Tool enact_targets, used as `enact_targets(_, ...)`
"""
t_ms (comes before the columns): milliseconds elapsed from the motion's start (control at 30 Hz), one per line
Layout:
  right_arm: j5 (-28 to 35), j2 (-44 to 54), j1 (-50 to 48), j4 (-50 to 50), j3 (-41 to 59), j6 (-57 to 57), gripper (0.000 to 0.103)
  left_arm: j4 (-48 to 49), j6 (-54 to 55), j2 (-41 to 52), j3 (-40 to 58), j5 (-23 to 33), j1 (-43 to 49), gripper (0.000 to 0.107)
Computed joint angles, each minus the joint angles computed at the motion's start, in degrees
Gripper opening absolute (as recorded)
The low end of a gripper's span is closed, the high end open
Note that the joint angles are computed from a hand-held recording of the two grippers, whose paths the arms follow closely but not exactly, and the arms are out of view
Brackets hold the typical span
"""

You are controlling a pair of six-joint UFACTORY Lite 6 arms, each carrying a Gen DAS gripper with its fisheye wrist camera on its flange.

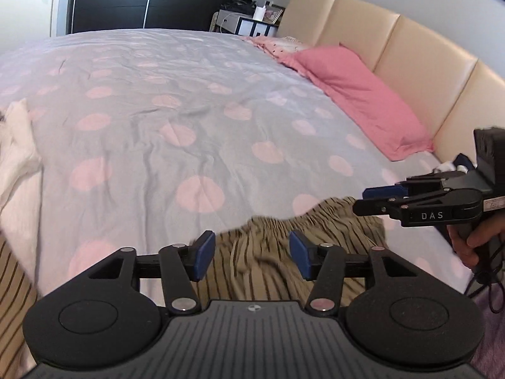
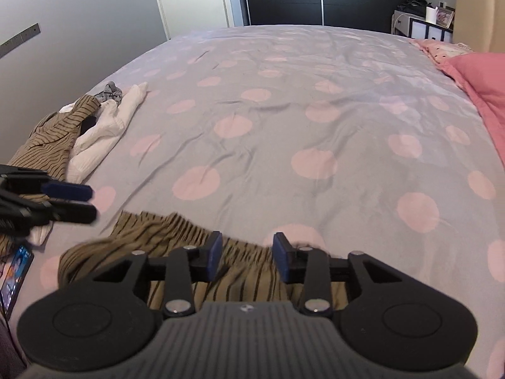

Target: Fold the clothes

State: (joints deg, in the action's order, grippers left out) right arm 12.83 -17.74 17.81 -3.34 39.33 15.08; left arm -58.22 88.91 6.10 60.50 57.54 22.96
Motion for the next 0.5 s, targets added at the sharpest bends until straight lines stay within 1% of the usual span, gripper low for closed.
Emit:
enact_targets(100, 2.7, -8.3, 3.0, -4.3, -5.5, 6.6, 0.049, 1.9, 5.7, -2.3, -3.2, 4.8, 6.2, 0.053)
enact_targets(133, 3.8, -11.2, 4.2, -5.7, -7.3, 8.6, 0.050, 2.7, 7.7, -3.1, -4.4, 6.4, 8.3, 0.056)
enact_targets(233, 7.1, -20.3, 6.7, -8.1, -13.4, 12.4, 0.058, 4.8, 15.3, -6.2, -10.0, 9.5, 13.9, 0.061)
enact_targets(267, 8.4, -23.6, 7.4, -8.4, -15.4, 13.2, 0.060, 4.8, 18.3, -7.4, -12.4, 9.5, 15.2, 0.061)
enact_targets(367, 12.4, -33.2, 6.7, -5.2, -20.6, 13.1, 0.061, 4.3, 27.0, -11.0, -19.1, 8.8, 18.2, 0.061)
enact_targets(467, 16.2, -42.2, 4.5, 0.4, -24.9, 12.3, 0.061, 2.2, 32.6, -12.1, -23.4, 7.6, 17.8, 0.061)
enact_targets(500, 17.3, -44.8, 4.4, 1.4, -26.1, 13.1, 0.061, 0.9, 33.3, -12.0, -24.5, 6.4, 16.8, 0.061)
